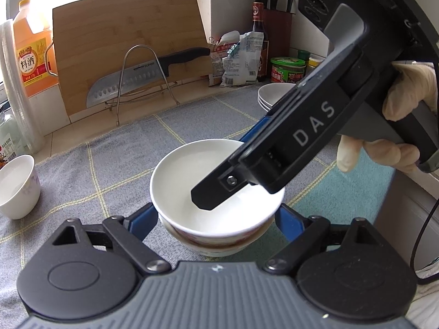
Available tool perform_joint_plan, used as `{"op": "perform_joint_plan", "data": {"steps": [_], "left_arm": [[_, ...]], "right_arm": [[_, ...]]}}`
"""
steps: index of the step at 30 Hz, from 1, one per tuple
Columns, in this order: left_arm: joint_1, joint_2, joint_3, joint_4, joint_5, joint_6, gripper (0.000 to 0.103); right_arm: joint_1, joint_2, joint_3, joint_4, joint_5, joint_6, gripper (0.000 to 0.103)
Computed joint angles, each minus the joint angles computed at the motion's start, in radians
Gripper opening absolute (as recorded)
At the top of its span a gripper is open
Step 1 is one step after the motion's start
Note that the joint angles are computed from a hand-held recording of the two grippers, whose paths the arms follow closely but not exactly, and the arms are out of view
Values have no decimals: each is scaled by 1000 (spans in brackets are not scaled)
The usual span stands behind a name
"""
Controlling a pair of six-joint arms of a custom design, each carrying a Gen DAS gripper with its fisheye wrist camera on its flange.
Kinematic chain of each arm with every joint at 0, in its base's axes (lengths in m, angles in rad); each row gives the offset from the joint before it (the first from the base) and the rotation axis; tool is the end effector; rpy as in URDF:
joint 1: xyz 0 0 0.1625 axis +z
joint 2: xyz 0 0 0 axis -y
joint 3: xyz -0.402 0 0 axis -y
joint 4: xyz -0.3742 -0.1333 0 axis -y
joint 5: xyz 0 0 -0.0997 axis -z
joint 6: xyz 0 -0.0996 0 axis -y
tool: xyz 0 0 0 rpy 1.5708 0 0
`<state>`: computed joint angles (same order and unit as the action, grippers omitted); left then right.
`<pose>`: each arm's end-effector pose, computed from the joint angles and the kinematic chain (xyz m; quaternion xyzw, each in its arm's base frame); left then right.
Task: Organize plates and bowls
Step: 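Lower the pink-flowered bowl into the placed bowl and open the right tool, then move the left tool toward the remaining white bowl by the jar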
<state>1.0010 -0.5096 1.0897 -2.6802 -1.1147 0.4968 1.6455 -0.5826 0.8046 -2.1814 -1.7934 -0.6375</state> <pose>-0.2798 -0.7651 0.1267 0.4270 0.8397 -0.2626 0.2088 0.1729 -0.8192 0.2492 0.3198 -0.9214 0.1541 0.1580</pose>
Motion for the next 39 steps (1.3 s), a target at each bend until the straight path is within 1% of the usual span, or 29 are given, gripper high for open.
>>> {"op": "perform_joint_plan", "data": {"steps": [3, 4, 6, 12, 18, 20, 24, 26, 30, 34, 36, 39], "left_arm": [[3, -1, 4, -2, -3, 1, 93], [3, -2, 5, -2, -3, 1, 94], [4, -7, 10, 1, -3, 5, 94], [6, -34, 40, 5, -2, 10, 94], [10, -66, 79, -18, 37, -5, 94], [12, -75, 90, -31, 57, -12, 94], [21, -81, 101, -79, 127, -38, 94], [27, -79, 97, -109, 167, -53, 94], [39, -63, 73, -182, 248, -50, 94], [53, -49, 43, -244, 291, -42, 94], [60, -37, 16, -252, 315, -46, 94], [68, -33, -2, -275, 330, -50, 94]], "right_arm": [[1, 3, -5, 6, -3, -6, 94], [0, 1, 1, 0, -1, -11, 98], [0, -9, 21, -28, 9, -25, 102], [3, -12, 25, -62, 6, -37, 103], [14, -11, 37, -99, -5, -74, 103], [22, -7, 42, -122, -19, -100, 103], [42, 3, 58, -183, -57, -174, 103], [49, 9, 59, -192, -64, -200, 103], [62, 38, 18, -173, -62, -235, 103], [78, 86, -64, -122, -52, -254, 103], [87, 113, -108, -100, -46, -258, 103], [102, 161, -187, -59, -36, -261, 103]]}}
